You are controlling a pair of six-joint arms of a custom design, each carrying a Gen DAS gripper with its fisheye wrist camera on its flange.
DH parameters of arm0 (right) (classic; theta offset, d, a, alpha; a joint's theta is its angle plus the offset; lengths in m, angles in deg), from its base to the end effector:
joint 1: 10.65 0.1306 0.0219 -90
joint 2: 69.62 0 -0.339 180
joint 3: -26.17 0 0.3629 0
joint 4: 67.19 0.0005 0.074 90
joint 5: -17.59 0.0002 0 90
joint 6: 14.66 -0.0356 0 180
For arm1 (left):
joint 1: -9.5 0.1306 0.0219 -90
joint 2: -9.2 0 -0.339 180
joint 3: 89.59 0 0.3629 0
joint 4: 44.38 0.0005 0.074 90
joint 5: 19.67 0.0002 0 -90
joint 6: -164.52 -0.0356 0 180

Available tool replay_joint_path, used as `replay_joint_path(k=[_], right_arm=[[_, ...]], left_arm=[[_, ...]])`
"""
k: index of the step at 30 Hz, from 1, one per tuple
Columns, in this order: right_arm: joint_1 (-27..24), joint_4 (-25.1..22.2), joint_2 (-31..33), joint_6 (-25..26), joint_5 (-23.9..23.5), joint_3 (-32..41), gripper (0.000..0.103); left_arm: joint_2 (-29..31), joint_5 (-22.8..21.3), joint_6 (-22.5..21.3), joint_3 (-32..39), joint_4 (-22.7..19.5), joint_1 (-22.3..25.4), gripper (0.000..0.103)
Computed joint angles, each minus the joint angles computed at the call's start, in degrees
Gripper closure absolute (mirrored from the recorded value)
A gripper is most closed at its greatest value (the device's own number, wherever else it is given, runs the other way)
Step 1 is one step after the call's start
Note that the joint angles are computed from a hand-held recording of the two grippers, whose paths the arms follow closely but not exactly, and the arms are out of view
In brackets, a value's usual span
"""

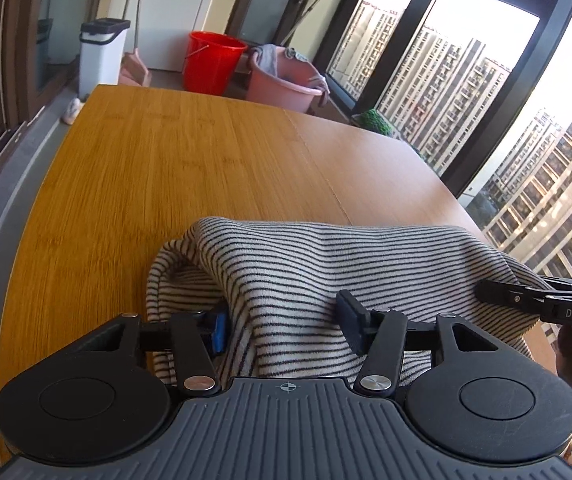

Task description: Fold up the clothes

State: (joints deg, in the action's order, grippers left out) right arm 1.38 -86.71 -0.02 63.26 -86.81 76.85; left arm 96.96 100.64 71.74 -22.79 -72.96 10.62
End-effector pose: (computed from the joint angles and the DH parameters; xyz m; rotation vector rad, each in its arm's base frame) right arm 0.3228 0.0773 0.2631 -0.1370 2.2617 0.5076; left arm 0.4156 -0.0103 0.2597 0.2692 2.3515 -0.6080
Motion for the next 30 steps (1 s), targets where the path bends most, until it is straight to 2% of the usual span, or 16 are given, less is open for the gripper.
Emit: replay_joint_path(k=[4,7,10,12,14,16,17,19,21,23,24,25,27,30], right_arm=[[-1.6,2.2,7.3,-0.9,0.9,6.7,0.065],[-2.0,3.9,8.0,-1.8,1.6,9.0,0.066],[-2.4,4.9,5.4,-0.4,0.5,7.9,0.065],[-2.3,3.9,4.2,0.8,1.0,6.8,0.065],[-2.0,2.4,3.7,1.8,2.3,5.8,0.064],[-2.3,1.8,3.5,1.2,2.5,4.6,0.061],[-2.5,1.5,3.5,0.8,2.6,4.0,0.056],[-3.2,0.9,3.7,-0.4,2.2,3.4,0.053],[-3.6,1.1,4.0,-1.0,1.9,2.8,0.053],[-3.5,2.1,4.0,-1.6,1.8,2.3,0.053],[-3.2,2.5,3.9,-1.4,2.1,2.3,0.055],[-2.9,2.8,3.8,-1.2,2.4,2.3,0.062],[-2.5,3.7,3.1,-1.3,2.4,2.4,0.069],[-2.8,4.5,-0.2,-2.0,0.1,1.9,0.072]], left_arm=[[4.7,0.2,5.6,6.8,3.6,-0.3,0.073],[2.5,1.5,6.8,7.2,6.2,-0.2,0.075],[-0.5,1.5,3.9,5.4,5.4,-0.7,0.075],[-1.1,0.8,2.8,4.5,3.1,-1.2,0.074],[-0.7,0.9,1.9,3.7,0.9,-1.4,0.063],[-0.8,-0.9,1.1,2.7,0.2,-1.8,0.042],[-0.3,-0.7,0.9,2.6,-0.4,-1.7,0.038],[0.9,-0.2,0.6,3.0,-1.4,-1.7,0.022],[2.7,-0.2,0.7,3.8,-1.9,-1.8,0.023],[3.1,-0.3,1.5,2.9,0.9,-2.3,0.027],[3.0,-0.2,1.8,3.0,1.4,-2.4,0.045],[3.0,-0.2,2.0,3.1,1.8,-2.6,0.059],[1.4,0.3,2.0,2.3,3.4,-2.5,0.075],[-3.4,2.5,0.9,0.4,3.7,-2.3,0.076]])
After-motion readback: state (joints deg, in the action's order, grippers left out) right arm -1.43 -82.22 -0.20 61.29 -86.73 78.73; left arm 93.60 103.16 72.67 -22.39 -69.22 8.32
